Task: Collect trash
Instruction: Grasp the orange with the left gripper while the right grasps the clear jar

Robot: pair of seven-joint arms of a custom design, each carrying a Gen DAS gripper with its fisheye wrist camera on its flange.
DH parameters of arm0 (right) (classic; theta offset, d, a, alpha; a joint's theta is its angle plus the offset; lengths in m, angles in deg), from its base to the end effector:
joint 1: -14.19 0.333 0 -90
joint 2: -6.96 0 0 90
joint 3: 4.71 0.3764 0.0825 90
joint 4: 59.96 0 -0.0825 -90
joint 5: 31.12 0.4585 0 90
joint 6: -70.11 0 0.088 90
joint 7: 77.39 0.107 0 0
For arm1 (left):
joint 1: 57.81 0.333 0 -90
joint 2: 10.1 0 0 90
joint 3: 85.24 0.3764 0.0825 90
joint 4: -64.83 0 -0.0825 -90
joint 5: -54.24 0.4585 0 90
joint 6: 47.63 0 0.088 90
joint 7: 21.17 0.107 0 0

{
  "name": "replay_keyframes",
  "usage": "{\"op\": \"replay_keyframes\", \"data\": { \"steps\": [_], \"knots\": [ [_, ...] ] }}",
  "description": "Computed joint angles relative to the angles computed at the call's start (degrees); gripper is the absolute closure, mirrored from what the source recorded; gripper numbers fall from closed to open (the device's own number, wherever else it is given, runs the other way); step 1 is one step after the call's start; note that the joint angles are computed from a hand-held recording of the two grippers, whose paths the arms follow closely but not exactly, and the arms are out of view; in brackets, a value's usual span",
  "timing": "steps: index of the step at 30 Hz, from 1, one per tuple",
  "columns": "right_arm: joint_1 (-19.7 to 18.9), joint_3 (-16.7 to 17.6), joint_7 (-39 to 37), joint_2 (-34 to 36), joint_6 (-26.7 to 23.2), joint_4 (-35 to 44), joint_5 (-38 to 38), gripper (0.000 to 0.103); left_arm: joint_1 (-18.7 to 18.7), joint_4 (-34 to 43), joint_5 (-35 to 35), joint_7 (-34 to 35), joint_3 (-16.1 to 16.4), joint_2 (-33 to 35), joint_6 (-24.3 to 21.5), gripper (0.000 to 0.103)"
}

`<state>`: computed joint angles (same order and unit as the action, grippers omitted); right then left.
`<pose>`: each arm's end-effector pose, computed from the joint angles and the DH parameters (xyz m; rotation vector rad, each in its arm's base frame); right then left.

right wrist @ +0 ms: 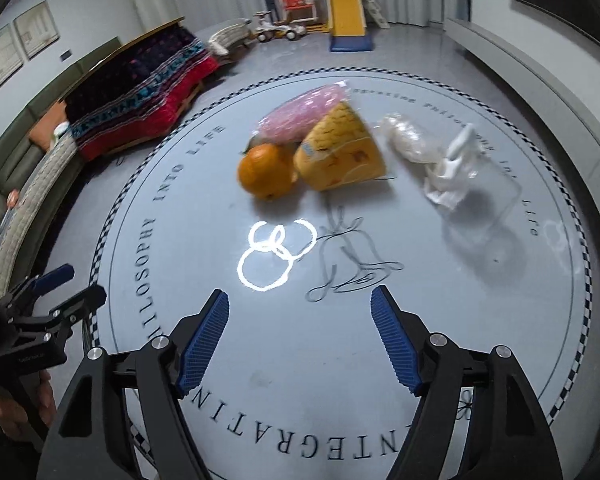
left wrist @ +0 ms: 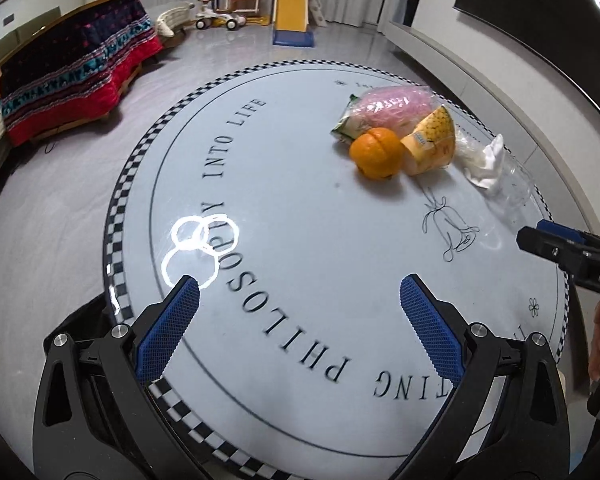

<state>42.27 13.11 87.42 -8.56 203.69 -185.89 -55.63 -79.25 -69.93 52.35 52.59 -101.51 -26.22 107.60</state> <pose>0.3880 0.4091 0.5657 -1.6001 2.0844 -0.4465 0.4327 -0.3451 0.5303 -1.5749 2.2853 -0.8326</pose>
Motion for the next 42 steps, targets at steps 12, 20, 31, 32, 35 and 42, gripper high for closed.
{"op": "replay_keyframes", "data": {
  "steps": [12, 20, 31, 32, 35, 42],
  "knots": [
    [-6.10, -3.05, 7.11, -2.29, -9.25, -0.86, 1.34, 0.025, -0.48, 13.98, 6.95, -4.17, -1.98, 14.00, -3.36, 0.006],
    [-7.17, -4.65, 9.28, 3.81, -13.60, 2.94, -0.43, 0.023, -1.52, 20.59, 7.72, -4.74, -1.16, 21.11, -4.94, 0.006],
    [-7.24, -5.64, 6.44, -0.94, -9.01, -3.24, 0.10, 0.034, -2.68, 26.26, 9.05, -6.67, -0.10, 26.97, -6.87, 0.006],
    [-7.24, -5.50, 5.73, -1.65, -9.42, -3.42, 0.18, 0.034, -2.71, 26.59, 9.11, -6.70, -0.05, 27.28, -6.87, 0.006],
    [-7.43, -4.62, 4.90, -4.00, -10.79, -3.98, -0.21, 0.034, -2.91, 27.40, 9.25, -7.17, 0.07, 27.92, -7.34, 0.006],
    [-8.33, -3.75, 4.53, -7.63, -9.44, -5.79, 0.65, 0.034, -4.24, 30.00, 11.61, -9.71, 0.80, 30.42, -6.95, 0.007]
  ]
}}
